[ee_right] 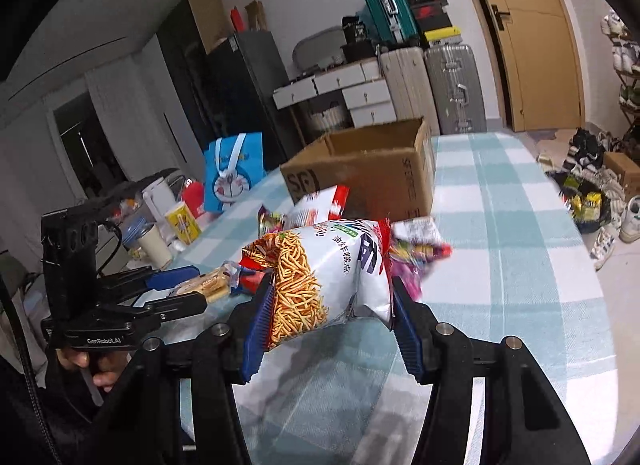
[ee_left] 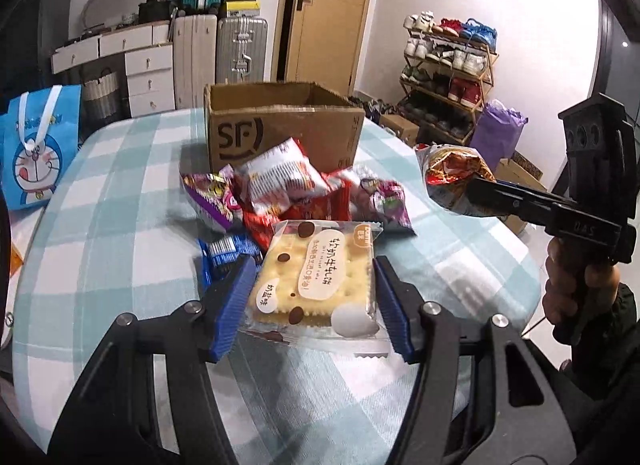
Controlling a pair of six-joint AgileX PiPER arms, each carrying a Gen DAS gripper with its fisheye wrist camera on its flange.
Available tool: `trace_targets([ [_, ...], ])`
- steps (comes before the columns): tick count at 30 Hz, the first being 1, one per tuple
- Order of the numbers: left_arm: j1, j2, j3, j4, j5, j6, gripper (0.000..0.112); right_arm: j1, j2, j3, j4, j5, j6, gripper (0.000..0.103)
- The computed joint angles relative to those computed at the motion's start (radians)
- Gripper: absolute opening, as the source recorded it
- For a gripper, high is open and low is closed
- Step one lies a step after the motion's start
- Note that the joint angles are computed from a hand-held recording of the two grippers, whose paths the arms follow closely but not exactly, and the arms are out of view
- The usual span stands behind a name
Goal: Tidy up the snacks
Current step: 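Lift and carry both held packs over the open cardboard box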
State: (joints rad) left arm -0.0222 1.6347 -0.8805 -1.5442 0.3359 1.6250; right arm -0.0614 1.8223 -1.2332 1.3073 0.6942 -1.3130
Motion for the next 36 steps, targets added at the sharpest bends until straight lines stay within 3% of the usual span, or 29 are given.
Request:
trace_targets([
  [10,0.031,0.028,-0.101,-0.057,-0.023,-0.008,0.058,0.035,0.023,-0.089,-0.026,-0.068,0.085,0.056],
  [17,0.039,0.093,-0.254,0.112,-0.057,-0.22,0.058,0.064,0.081,-0.213,-0.118,-0.103,0.222,0.056],
  [21,0.03,0.13,-0.344,0.25,-0.08,-0.363,0.058,0.078,0.119,-0.305,-0.194,-0.108,0.294,0.056],
  [30,0.01,0.277,-0.629,0.738,-0.056,-0.89,0.058,0.094,0.23,-0.522,-0.321,-0.074,0.443,0.056],
  [36,0.003,0.386,-0.828,0.946,0.013,-1.104,0.058,0.105,0.31,-0.662,-0.417,-0.043,0.556,0.056],
])
